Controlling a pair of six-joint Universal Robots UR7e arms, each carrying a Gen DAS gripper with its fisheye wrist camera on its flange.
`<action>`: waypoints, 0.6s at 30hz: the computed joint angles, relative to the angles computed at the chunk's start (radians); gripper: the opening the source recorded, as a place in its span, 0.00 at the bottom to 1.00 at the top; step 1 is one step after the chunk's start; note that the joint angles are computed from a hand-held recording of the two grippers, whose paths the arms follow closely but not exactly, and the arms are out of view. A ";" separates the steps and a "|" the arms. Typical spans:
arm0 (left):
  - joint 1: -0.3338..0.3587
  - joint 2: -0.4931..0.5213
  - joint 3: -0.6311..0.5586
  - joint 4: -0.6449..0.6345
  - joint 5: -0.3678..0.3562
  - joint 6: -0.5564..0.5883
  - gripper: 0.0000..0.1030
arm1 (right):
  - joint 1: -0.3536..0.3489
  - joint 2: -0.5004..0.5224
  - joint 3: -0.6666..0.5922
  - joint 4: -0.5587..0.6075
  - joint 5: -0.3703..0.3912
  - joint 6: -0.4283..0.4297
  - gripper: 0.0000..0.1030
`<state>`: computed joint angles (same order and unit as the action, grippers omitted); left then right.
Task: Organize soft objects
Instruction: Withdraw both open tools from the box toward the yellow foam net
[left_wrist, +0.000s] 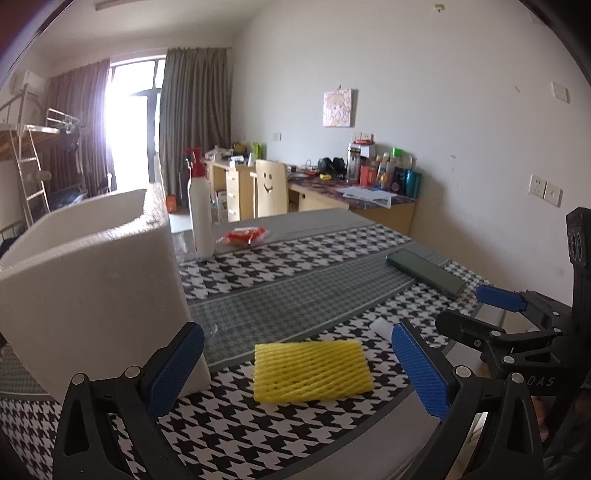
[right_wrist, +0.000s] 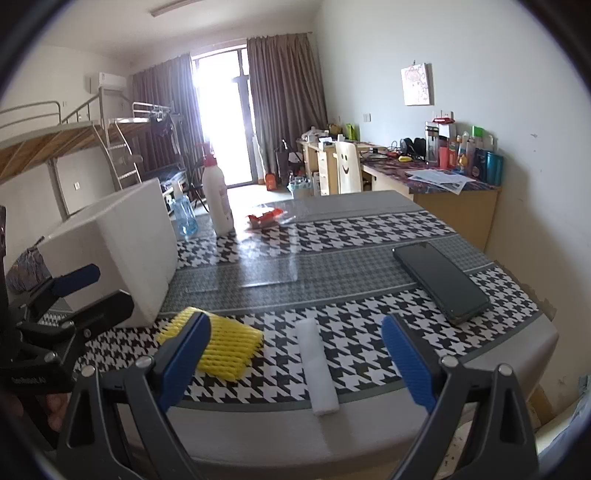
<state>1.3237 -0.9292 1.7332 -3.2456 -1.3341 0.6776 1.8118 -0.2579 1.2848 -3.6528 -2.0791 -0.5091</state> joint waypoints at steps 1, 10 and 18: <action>0.000 0.003 0.000 0.001 0.009 -0.002 0.99 | -0.001 0.000 0.001 0.006 0.000 0.001 0.93; -0.004 0.033 -0.023 0.054 0.083 -0.025 0.99 | -0.016 0.000 -0.003 0.043 0.009 0.023 0.93; 0.000 0.057 -0.054 0.101 0.122 -0.052 0.99 | -0.025 0.000 -0.007 0.058 0.003 0.026 0.93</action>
<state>1.3235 -0.8723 1.6792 -3.1449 -1.2117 0.6257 1.7872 -0.2582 1.2780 -3.5943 -2.0759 -0.4828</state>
